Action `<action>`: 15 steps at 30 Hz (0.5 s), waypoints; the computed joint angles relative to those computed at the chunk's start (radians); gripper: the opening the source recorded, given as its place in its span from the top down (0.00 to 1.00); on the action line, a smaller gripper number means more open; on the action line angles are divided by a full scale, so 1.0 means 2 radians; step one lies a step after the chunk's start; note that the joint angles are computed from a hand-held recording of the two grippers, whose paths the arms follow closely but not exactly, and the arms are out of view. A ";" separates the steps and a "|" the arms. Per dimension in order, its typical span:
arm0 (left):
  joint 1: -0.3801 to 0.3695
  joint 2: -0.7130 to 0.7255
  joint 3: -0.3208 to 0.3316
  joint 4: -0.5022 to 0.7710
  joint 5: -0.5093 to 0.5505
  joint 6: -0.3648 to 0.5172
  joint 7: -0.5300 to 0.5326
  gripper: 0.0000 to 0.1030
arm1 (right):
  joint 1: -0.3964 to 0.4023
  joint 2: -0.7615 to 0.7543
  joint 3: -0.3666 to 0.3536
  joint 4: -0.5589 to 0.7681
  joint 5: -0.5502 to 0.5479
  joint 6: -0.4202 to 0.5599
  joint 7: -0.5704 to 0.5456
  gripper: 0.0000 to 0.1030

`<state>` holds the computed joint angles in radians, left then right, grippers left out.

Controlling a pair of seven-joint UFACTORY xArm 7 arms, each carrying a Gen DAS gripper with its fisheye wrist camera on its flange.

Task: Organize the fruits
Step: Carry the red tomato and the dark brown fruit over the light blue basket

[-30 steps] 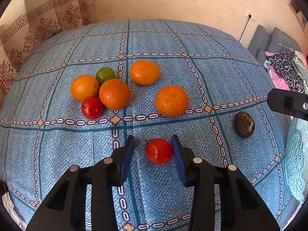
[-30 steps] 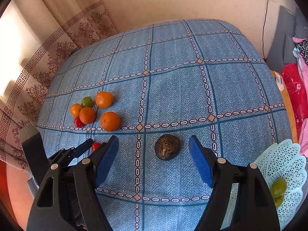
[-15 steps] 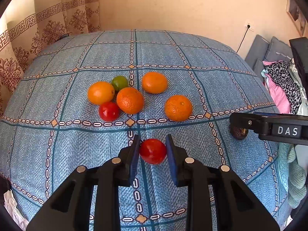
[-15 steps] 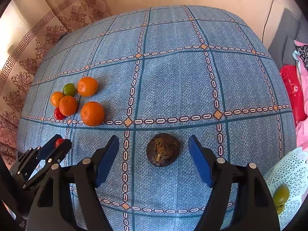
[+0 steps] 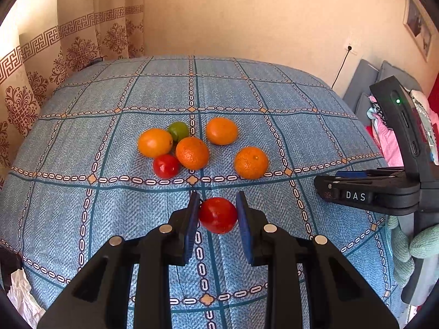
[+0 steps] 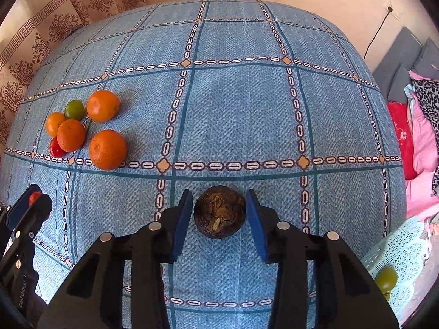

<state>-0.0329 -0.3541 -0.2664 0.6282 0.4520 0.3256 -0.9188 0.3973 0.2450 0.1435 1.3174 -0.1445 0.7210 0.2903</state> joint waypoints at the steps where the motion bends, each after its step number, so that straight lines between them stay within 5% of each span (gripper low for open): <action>1: 0.000 -0.001 0.000 -0.001 0.000 0.000 -0.001 0.73 | -0.002 0.004 0.001 0.004 0.007 0.004 -0.003 0.60; 15: 0.002 -0.018 -0.001 -0.010 -0.008 -0.003 0.005 0.73 | -0.006 -0.013 0.004 -0.014 0.026 -0.018 -0.010 0.60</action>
